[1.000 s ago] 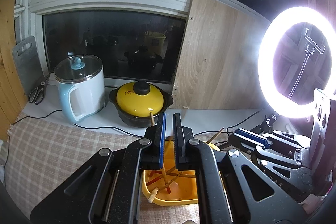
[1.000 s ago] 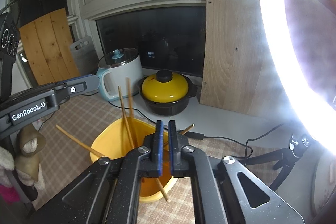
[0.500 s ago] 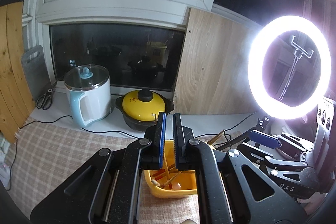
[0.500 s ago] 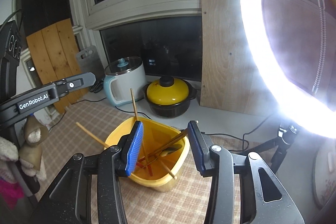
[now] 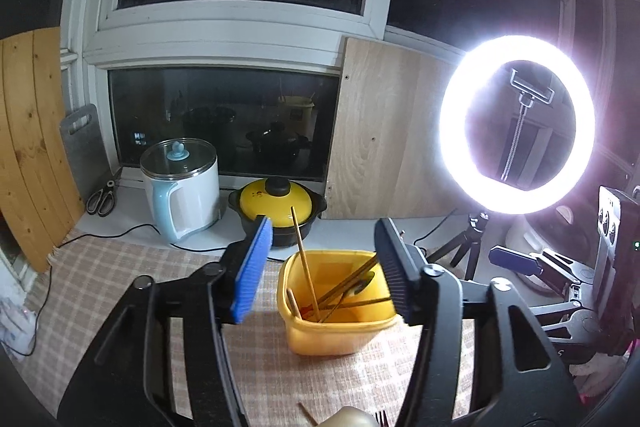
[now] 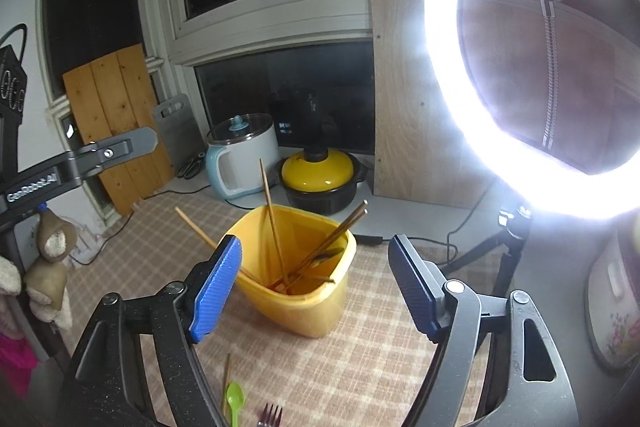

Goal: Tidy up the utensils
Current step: 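Move the open right tool back down to the utensil pile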

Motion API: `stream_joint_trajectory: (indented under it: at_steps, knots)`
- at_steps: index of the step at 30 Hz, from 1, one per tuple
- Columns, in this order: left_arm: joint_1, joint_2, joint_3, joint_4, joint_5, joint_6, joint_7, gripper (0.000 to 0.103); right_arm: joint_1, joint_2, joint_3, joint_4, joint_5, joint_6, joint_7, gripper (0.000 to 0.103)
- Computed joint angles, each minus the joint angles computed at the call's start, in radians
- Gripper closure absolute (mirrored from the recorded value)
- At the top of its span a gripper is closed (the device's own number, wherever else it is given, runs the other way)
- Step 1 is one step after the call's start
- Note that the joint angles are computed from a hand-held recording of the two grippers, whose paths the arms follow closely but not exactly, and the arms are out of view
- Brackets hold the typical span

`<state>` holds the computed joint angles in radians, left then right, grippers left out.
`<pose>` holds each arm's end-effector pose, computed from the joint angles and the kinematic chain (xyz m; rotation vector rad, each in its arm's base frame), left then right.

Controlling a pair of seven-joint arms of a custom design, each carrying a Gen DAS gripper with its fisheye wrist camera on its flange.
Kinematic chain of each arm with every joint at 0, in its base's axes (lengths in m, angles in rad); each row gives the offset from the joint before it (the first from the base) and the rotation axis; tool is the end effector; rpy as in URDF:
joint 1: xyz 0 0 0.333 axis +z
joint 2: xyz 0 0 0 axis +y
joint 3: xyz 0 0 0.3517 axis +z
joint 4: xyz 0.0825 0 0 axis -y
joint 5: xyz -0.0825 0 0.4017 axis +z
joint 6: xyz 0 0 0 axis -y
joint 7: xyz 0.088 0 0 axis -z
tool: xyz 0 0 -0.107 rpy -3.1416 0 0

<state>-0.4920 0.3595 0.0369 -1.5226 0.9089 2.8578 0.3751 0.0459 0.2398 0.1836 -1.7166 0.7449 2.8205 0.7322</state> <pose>0.6436 -0.3683 0.5812 -1.5863 1.6252 -1.1494 0.6918 0.1129 0.5667 -1.8686 1.1946 -0.5510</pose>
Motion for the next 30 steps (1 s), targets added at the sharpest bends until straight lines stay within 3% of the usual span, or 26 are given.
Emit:
stream_joint_trajectory:
  at_steps: [7,20,30]
  knots:
    - [-0.009,-0.052,-0.01,-0.068,0.073,-0.027,-0.082,0.022,0.017,-0.06,-0.019,-0.092,-0.008,0.027,0.006,0.023]
    - [0.054,-0.123,-0.103,-0.208,0.06,-0.084,-0.087,0.022,0.033,-0.12,-0.073,-0.193,0.109,-0.032,-0.005,0.022]
    - [0.112,-0.151,-0.163,-0.368,-0.166,-0.078,0.036,0.022,0.049,-0.145,-0.121,-0.282,0.115,-0.122,-0.043,0.022]
